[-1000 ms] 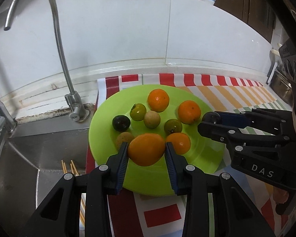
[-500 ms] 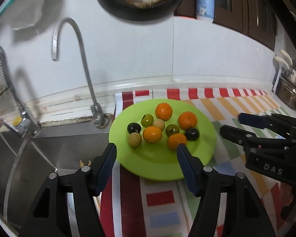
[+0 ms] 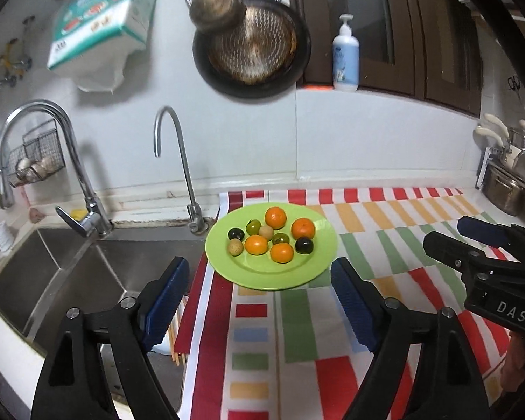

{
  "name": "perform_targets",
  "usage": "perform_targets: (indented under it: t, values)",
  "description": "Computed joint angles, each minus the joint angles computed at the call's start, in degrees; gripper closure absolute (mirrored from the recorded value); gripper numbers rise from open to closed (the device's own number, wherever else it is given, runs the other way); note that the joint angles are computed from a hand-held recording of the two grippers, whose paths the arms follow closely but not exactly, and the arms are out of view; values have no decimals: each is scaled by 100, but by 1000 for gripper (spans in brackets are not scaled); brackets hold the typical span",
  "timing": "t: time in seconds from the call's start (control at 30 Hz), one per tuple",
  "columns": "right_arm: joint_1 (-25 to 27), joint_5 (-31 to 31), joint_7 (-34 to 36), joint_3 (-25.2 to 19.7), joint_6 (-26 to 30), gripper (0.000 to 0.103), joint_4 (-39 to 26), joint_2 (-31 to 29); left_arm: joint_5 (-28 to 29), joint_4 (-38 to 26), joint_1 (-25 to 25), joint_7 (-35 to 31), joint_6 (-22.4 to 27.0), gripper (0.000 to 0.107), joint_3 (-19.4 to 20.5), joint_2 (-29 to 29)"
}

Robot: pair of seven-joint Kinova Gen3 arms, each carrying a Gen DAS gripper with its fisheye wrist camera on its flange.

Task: Organize fruits

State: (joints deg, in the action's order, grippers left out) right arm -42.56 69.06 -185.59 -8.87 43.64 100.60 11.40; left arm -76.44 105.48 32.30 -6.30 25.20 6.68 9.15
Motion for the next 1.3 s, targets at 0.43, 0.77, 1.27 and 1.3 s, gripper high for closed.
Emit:
perform_targets:
  t: [0.43,0.77,1.27,1.3]
  values:
    - [-332,198,-605,-861,1258,33,831,-923,-555,667,216,929,827,18,817,-743]
    - [-602,170,-1008,-1401,2140,33,1075,-1167,-480,930,234,983,1322,9,1322,-1105]
    - [-881,-37,-1219,-1684,2854,33,1120,-1294,-316,1004,245,939,1590,4,1632,-1302]
    - [-890,-53,-1227,-1694,2874,33,1128,-1307,-321,1010,237,940,1570,4,1631,-1309]
